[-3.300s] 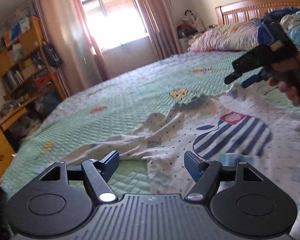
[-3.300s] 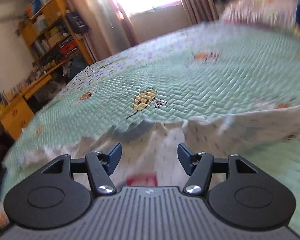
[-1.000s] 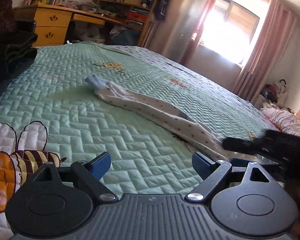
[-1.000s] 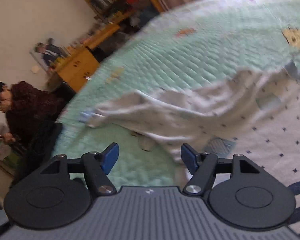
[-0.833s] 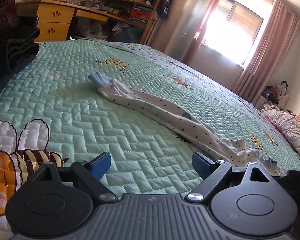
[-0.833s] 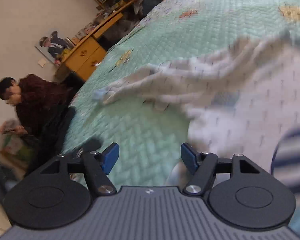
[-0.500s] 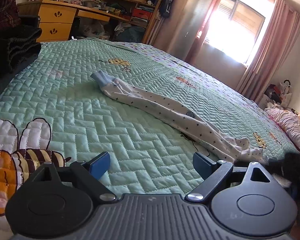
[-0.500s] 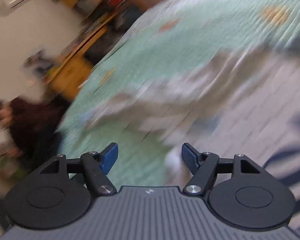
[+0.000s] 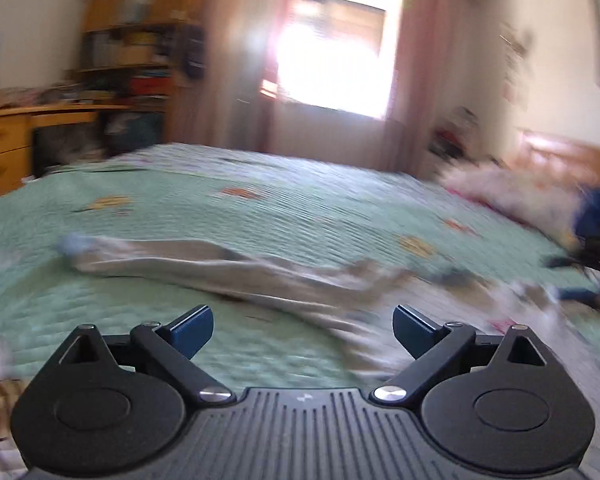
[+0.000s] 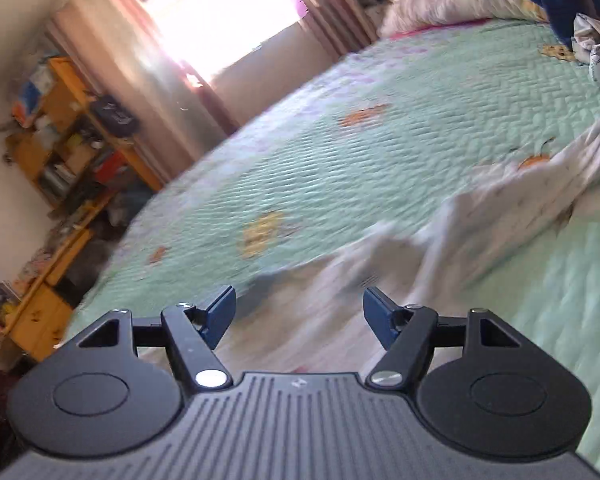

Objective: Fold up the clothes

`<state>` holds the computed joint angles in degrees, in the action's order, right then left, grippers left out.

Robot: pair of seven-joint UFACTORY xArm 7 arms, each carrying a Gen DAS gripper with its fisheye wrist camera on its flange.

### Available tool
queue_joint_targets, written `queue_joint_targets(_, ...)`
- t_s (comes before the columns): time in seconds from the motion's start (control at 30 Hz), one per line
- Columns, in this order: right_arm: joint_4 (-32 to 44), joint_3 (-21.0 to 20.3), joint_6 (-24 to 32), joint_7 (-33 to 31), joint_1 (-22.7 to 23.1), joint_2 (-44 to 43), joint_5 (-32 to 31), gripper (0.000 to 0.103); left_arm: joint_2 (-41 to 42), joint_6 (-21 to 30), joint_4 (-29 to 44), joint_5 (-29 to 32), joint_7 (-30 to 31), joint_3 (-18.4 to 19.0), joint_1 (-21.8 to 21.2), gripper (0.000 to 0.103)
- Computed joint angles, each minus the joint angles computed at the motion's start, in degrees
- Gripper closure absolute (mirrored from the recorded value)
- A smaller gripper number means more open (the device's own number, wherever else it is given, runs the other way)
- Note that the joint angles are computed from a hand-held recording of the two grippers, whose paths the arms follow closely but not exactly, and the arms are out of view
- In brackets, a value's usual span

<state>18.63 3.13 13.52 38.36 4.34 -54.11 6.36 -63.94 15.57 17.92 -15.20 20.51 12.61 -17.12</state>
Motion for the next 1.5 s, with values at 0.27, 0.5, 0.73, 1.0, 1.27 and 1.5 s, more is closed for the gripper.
queue_joint_targets(0.27,4.7,-8.0,-4.2,-7.2,-5.7,9.1,-1.7,0.051,6.4,7.1,7.7,-1.6,-2.9,-8.1,-9.1,0.001)
queue_joint_targets(0.5,0.6,-2.5,4.9,-8.4,-7.7,0.4,-4.2,0.040,17.5,7.7,12.7,-0.3,-6.4,-14.0,-10.1,0.001)
queue_joint_targets(0.73,-0.9,-6.6,12.7,-16.4,9.9,-10.4,1.1,0.028,23.5,15.0,14.5,4.5,-11.5,-16.3,-3.5,0.001)
queue_joint_targets(1.0,-4.0,2.3,40.1,-8.1,-2.0,-38.3,-2.3,0.038,7.1,19.7,6.5,7.6,-9.3,-13.8,0.5,0.001)
queue_joint_targets(1.27,-4.8,4.5,48.1,-6.0,11.5,-43.7,2.8,0.039,0.5,18.8,2.1,11.3,-4.7,-17.9,-2.0,0.002)
queue_joint_targets(1.5,-3.6,-4.5,52.9,-3.6,-3.0,-57.7,-5.7,0.031,-7.0,21.2,0.0,8.3,-4.8,-15.3,-3.9,0.001)
